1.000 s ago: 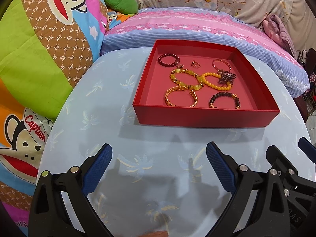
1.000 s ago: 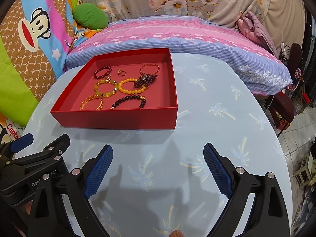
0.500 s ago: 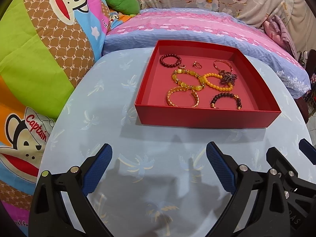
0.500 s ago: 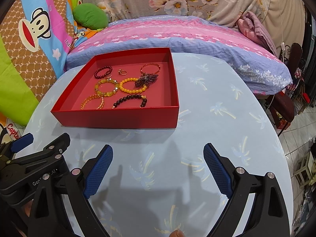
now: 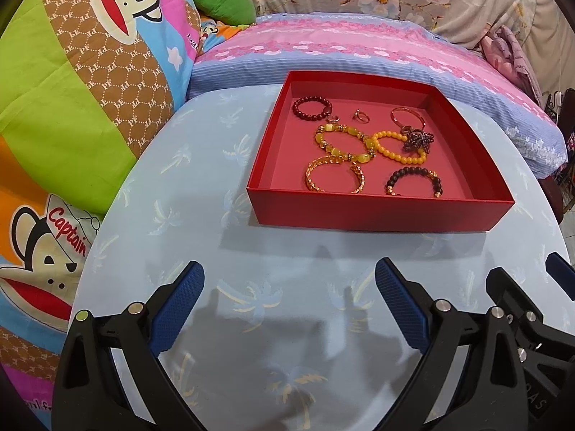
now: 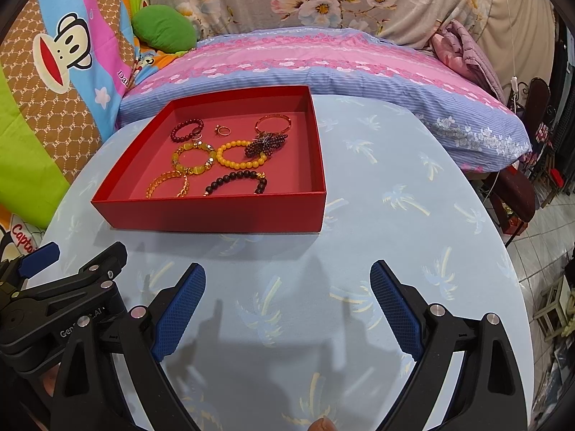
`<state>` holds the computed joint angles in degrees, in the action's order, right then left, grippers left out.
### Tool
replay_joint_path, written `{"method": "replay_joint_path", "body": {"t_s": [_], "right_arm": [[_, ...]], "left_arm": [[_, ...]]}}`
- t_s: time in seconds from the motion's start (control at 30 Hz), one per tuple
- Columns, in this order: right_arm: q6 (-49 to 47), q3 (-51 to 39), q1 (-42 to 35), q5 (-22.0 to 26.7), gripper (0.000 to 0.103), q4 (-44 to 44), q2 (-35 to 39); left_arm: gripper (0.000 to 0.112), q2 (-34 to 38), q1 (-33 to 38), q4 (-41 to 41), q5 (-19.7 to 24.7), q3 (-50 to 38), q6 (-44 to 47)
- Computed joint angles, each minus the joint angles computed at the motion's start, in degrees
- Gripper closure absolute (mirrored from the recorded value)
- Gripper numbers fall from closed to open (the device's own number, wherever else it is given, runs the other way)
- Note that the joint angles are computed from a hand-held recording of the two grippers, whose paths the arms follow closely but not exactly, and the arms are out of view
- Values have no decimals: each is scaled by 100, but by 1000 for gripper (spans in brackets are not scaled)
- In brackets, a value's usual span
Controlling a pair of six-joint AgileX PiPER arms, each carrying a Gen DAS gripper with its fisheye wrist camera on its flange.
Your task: Organize jewelry
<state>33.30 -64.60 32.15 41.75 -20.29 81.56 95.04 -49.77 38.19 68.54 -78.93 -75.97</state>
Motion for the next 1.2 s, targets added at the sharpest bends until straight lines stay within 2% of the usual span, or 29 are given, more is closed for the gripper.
{"method": "replay_joint_path", "body": {"t_s": [1.2], "right_arm": [[11, 3, -5, -13, 14, 4, 0]], "left_arm": [[21, 9, -7, 17, 60, -5, 41]]}}
